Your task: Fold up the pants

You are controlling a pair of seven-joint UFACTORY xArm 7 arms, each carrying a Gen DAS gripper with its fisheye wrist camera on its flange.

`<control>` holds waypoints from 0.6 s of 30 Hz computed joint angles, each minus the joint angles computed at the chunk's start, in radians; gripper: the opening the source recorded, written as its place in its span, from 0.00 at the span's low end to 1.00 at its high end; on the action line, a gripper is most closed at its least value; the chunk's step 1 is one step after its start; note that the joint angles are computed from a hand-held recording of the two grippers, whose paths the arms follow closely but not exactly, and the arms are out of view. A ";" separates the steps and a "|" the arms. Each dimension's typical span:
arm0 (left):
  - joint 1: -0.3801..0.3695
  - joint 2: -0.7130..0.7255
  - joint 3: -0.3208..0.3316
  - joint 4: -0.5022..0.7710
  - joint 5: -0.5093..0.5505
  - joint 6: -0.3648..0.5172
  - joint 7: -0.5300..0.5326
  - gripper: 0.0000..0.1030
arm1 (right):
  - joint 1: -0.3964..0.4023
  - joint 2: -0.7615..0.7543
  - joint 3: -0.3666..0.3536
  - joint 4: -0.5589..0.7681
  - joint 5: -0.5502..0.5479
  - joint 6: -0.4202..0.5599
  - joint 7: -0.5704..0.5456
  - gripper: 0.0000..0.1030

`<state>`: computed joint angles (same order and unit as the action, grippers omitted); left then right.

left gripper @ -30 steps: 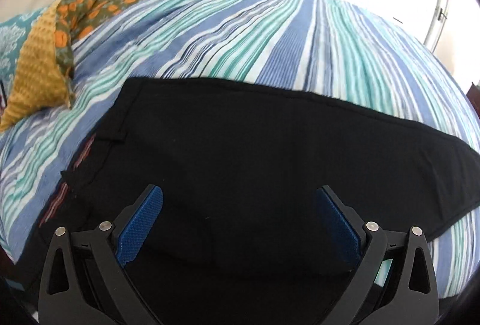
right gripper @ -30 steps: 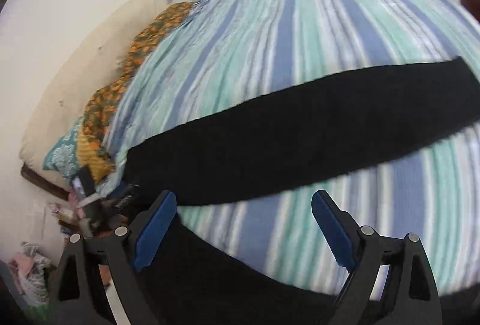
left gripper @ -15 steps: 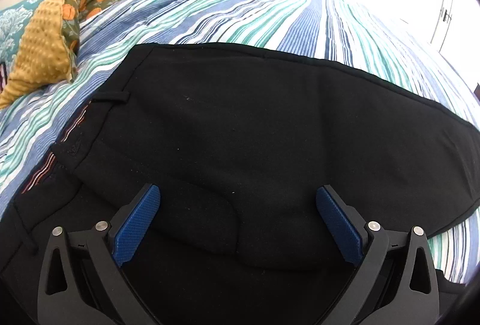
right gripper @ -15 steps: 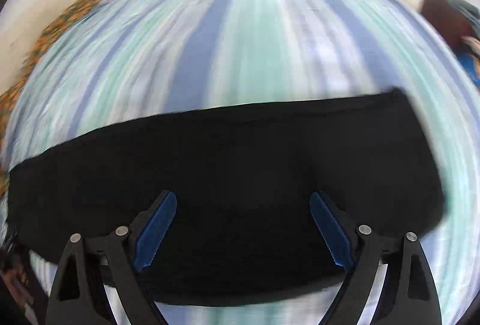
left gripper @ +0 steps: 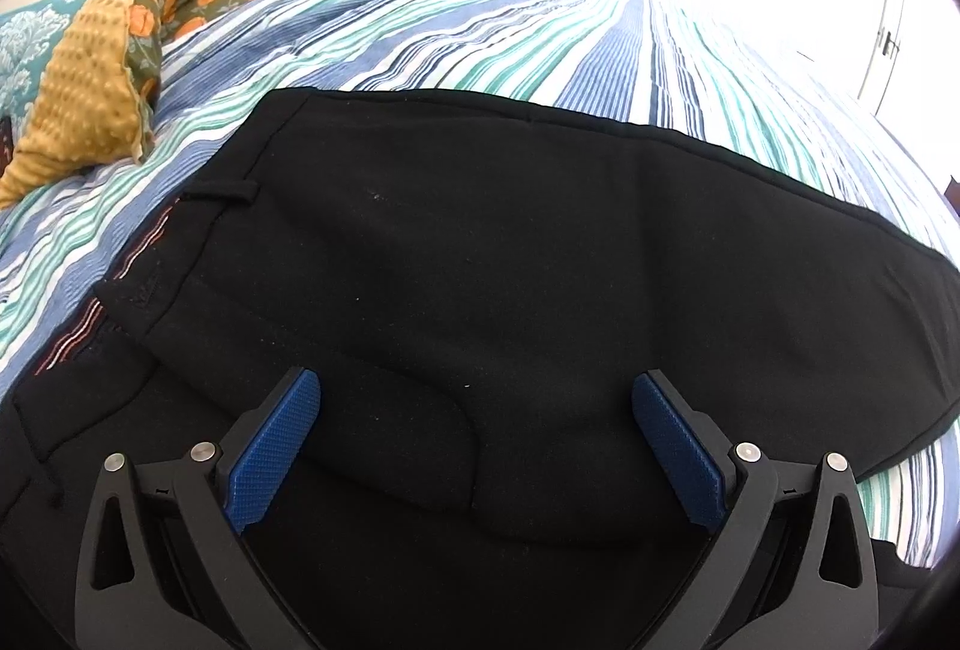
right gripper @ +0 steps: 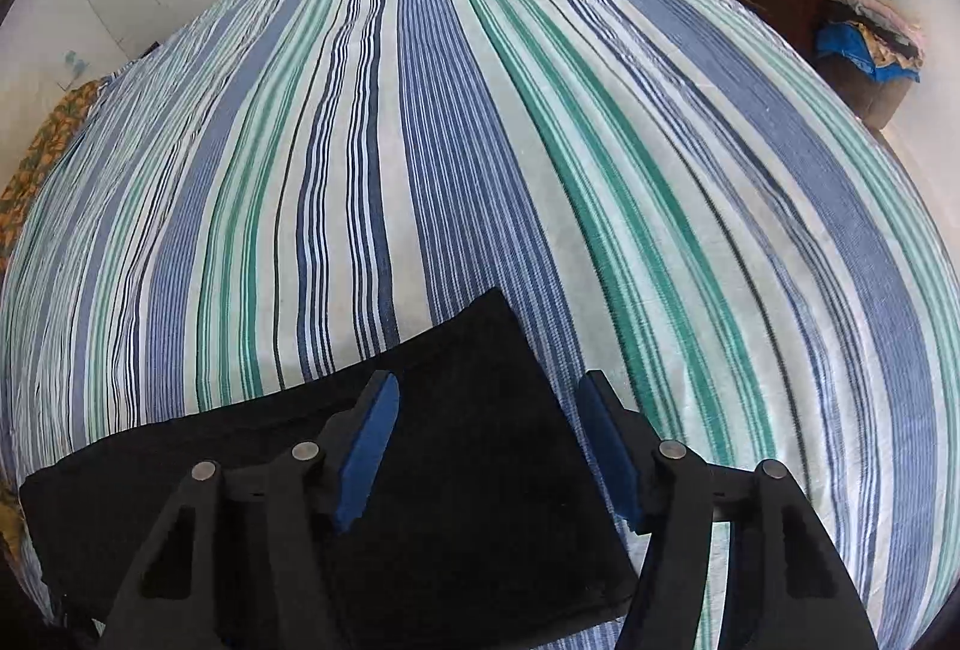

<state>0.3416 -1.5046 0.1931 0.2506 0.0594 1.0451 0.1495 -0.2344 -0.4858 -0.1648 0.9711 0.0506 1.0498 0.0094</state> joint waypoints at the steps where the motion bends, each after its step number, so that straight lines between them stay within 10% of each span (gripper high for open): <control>1: 0.000 0.000 0.001 -0.002 -0.001 -0.003 0.000 1.00 | -0.009 -0.010 0.005 -0.011 -0.022 -0.017 0.000 0.27; 2: 0.001 0.000 0.001 -0.003 -0.001 -0.006 0.000 1.00 | -0.029 -0.048 0.029 -0.036 -0.058 -0.043 0.015 0.07; 9: 0.001 0.007 -0.007 -0.003 0.001 -0.011 -0.001 1.00 | 0.025 -0.524 -0.015 -0.137 -0.021 0.037 -0.116 0.07; 18: -0.007 0.034 -0.043 0.015 0.023 0.004 -0.015 1.00 | -0.081 -1.132 -0.057 0.038 -0.121 0.787 0.069 0.05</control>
